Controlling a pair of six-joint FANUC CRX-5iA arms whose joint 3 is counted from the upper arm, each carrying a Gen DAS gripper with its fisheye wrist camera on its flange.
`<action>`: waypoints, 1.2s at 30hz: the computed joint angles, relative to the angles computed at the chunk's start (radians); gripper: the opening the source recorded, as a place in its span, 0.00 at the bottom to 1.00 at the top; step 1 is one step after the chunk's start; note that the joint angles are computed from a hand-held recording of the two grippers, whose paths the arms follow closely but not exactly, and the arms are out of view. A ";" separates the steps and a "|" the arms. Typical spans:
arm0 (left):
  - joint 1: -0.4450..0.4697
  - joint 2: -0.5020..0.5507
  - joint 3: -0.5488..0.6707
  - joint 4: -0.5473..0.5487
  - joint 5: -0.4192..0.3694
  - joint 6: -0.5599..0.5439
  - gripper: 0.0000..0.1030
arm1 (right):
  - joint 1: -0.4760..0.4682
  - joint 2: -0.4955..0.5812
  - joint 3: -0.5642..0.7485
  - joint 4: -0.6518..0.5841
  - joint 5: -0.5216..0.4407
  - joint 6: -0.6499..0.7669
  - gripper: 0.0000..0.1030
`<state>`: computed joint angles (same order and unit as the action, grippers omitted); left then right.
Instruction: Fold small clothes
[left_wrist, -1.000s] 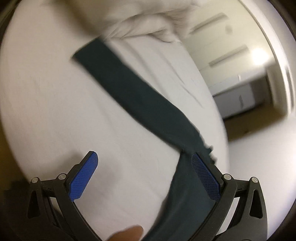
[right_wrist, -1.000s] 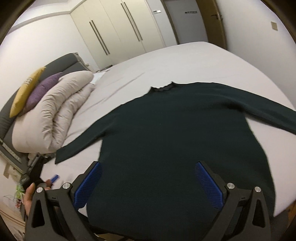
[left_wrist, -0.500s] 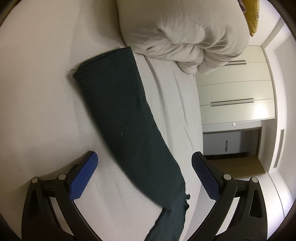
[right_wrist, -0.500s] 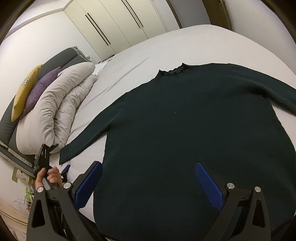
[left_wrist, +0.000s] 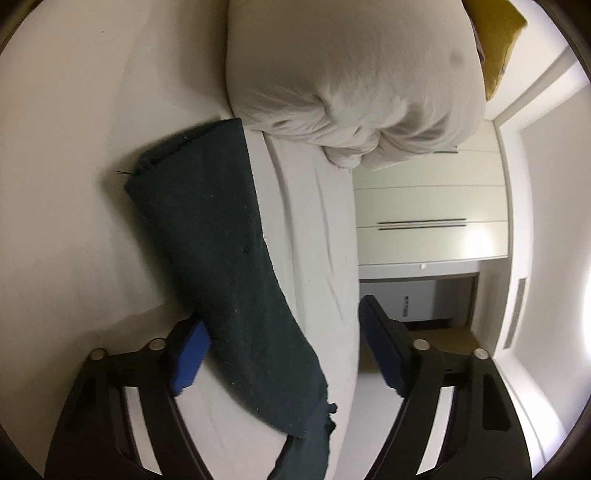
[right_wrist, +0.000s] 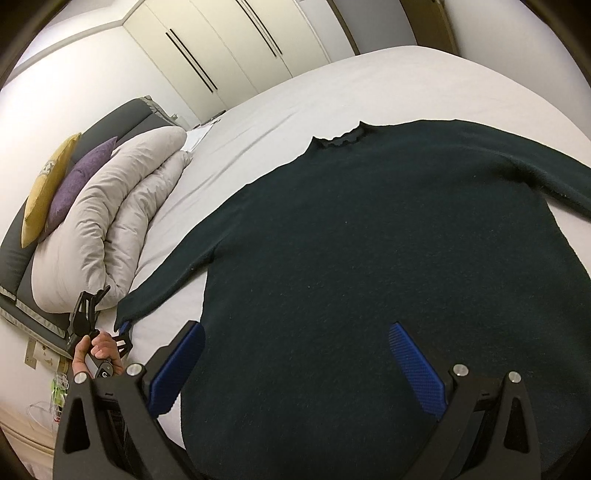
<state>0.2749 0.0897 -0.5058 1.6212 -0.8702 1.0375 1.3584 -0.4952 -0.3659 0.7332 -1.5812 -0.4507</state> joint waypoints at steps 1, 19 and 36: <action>-0.002 -0.001 -0.006 0.017 0.007 -0.007 0.66 | -0.002 0.000 -0.001 -0.001 0.001 0.001 1.00; -0.112 0.004 0.279 -0.549 0.125 0.180 0.07 | -0.005 -0.075 -0.075 -0.005 0.002 -0.066 0.86; -0.679 -0.141 0.295 -1.692 0.368 -0.026 0.05 | -0.548 -0.207 -0.123 -0.257 0.424 0.293 0.86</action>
<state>-0.4040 -0.0517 -0.2108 -0.0710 -0.5022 1.0116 0.8107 -0.7019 -0.4891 0.4760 -1.1570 -0.1577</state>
